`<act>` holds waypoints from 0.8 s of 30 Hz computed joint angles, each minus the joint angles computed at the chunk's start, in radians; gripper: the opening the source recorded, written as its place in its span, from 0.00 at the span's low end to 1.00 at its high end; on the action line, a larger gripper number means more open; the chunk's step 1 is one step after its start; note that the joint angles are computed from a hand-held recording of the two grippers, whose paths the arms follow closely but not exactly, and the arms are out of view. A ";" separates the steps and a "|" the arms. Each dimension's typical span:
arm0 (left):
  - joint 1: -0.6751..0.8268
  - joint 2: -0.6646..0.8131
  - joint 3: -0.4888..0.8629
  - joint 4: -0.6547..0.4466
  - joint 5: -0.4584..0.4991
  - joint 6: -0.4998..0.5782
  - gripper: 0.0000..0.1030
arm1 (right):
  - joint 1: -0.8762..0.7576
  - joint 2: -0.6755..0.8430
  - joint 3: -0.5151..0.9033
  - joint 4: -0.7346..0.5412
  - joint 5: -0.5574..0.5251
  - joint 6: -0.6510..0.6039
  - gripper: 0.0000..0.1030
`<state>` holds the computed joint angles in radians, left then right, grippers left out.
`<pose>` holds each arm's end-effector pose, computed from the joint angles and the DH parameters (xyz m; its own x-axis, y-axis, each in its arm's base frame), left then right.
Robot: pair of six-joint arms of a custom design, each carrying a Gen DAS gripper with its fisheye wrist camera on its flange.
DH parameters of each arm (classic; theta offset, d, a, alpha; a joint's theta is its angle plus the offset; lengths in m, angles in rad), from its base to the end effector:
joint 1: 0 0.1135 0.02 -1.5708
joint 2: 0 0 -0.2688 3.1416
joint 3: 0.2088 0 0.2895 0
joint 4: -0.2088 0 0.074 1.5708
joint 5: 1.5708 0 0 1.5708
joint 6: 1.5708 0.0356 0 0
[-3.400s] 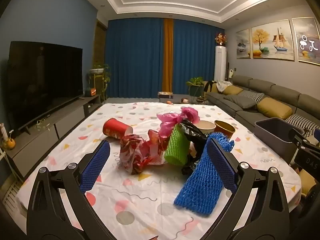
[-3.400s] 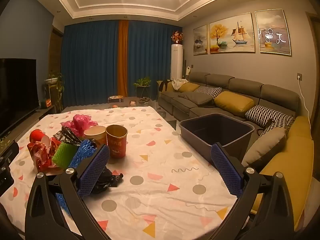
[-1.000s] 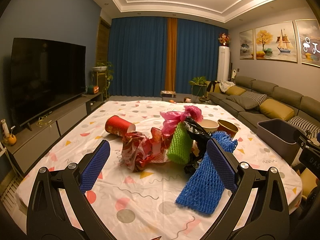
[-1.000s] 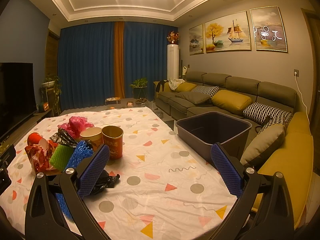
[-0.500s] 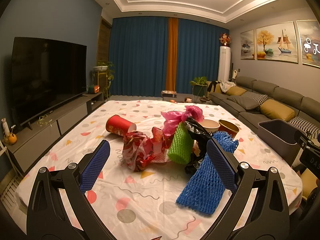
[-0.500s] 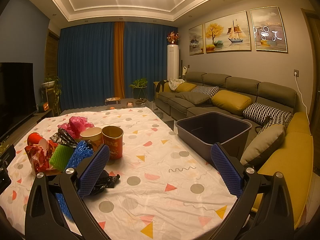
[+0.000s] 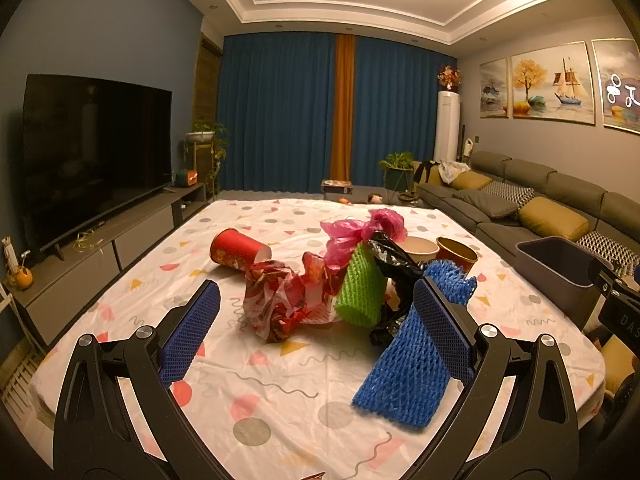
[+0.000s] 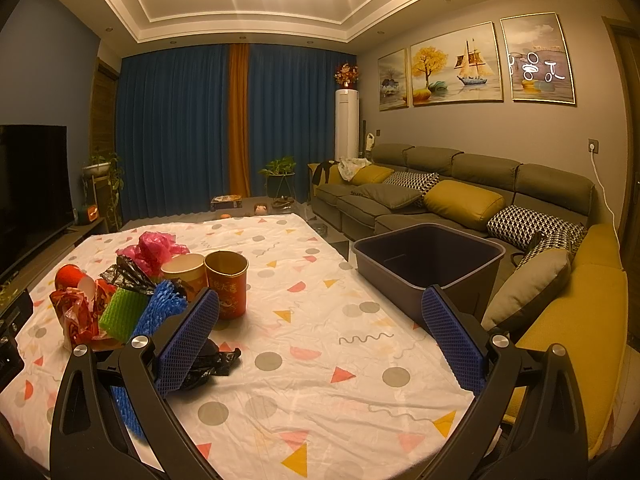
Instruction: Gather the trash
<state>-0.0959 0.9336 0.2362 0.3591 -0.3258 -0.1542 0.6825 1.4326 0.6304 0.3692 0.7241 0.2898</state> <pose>0.2174 -0.0095 0.1579 -0.2942 -0.1179 -0.9484 -0.2581 0.9653 -0.0399 0.2588 0.1800 0.1756 -0.3137 0.0209 -0.9493 0.0874 0.9961 -0.0070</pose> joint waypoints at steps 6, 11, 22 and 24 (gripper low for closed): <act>0.014 0.016 -0.007 0.024 -0.003 0.005 0.93 | 0.002 0.033 0.006 0.031 -0.024 0.001 0.95; 0.058 0.065 -0.006 0.073 0.011 0.003 0.93 | 0.015 0.107 0.038 0.076 -0.084 -0.025 0.95; 0.148 0.196 0.004 0.186 0.064 0.020 0.93 | 0.020 0.324 0.201 0.047 -0.307 -0.017 0.70; 0.166 0.216 0.008 0.194 0.079 0.018 0.93 | 0.023 0.370 0.243 0.035 -0.330 -0.015 0.66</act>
<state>0.0697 1.1495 0.2446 0.5534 -0.2470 -0.1358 0.7051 1.8025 0.8733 0.4037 0.3944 0.2746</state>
